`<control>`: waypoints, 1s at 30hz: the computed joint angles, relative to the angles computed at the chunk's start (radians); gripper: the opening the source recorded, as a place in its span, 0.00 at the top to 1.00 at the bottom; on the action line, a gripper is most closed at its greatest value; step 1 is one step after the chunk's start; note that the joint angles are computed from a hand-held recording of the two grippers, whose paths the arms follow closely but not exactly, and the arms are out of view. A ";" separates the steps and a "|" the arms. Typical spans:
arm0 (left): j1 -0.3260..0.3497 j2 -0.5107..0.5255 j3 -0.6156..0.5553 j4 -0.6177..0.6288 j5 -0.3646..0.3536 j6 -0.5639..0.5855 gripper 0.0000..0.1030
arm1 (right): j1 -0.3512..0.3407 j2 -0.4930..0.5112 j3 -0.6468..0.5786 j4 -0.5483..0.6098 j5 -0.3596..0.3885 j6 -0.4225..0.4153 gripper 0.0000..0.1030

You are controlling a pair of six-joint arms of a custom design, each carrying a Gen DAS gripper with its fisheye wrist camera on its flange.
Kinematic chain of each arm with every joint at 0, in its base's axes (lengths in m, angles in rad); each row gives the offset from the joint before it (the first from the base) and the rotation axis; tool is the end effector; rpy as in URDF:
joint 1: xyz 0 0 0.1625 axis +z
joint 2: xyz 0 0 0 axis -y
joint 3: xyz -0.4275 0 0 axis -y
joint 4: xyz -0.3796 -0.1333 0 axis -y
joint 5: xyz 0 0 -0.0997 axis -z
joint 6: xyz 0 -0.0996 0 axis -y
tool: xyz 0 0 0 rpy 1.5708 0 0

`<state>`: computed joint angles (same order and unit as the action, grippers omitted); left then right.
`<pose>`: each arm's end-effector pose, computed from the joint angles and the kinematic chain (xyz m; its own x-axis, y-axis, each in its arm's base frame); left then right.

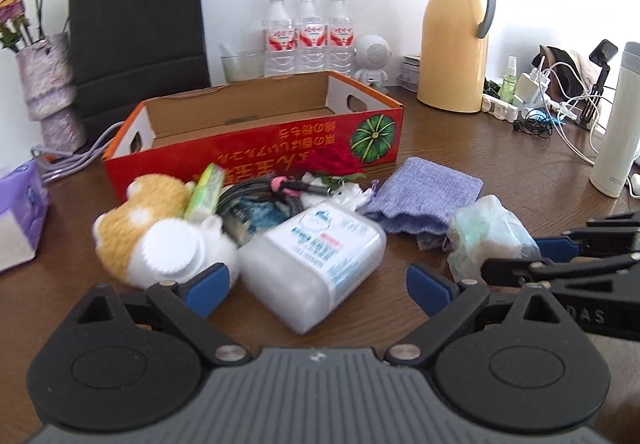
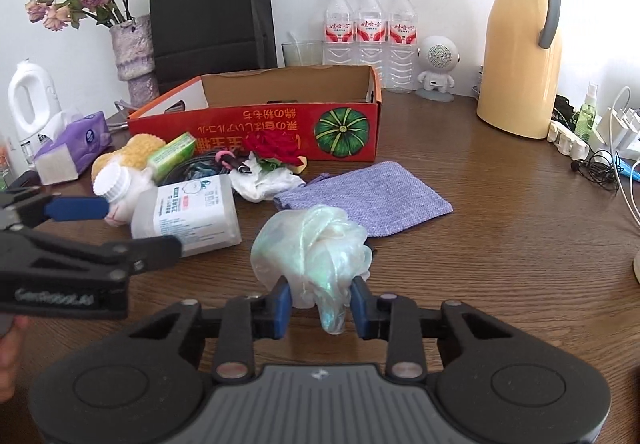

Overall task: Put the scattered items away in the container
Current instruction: 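Grasp the crumpled plastic bag with the right tool while the left tool grasps the white cotton-pad container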

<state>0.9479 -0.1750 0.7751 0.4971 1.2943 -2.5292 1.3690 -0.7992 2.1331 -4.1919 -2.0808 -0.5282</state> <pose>-0.2717 -0.6534 -0.1082 -0.4004 0.7920 -0.4610 0.9157 0.3270 -0.2336 -0.0170 -0.5054 0.1713 -0.6856 0.4095 0.6018 -0.3351 0.5563 -0.7604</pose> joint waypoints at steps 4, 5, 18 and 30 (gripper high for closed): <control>-0.006 0.083 -0.131 0.083 -0.023 -0.025 0.02 | -0.003 -0.008 0.013 -0.030 0.019 -0.011 0.64; -0.008 0.101 -0.156 0.097 -0.035 -0.040 0.00 | -0.005 -0.011 0.016 -0.031 0.025 -0.012 0.61; -0.010 -0.026 0.098 -0.077 -0.026 -0.016 0.09 | -0.047 -0.026 0.009 -0.011 0.088 -0.012 0.62; 0.017 -0.246 0.442 -0.184 -0.053 -0.006 0.05 | -0.038 -0.039 0.152 -0.009 0.255 -0.057 0.46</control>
<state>0.9645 -0.4210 1.2167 0.3135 1.2410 -2.5349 1.3311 -0.8387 2.2852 -4.2006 -1.8261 -0.5854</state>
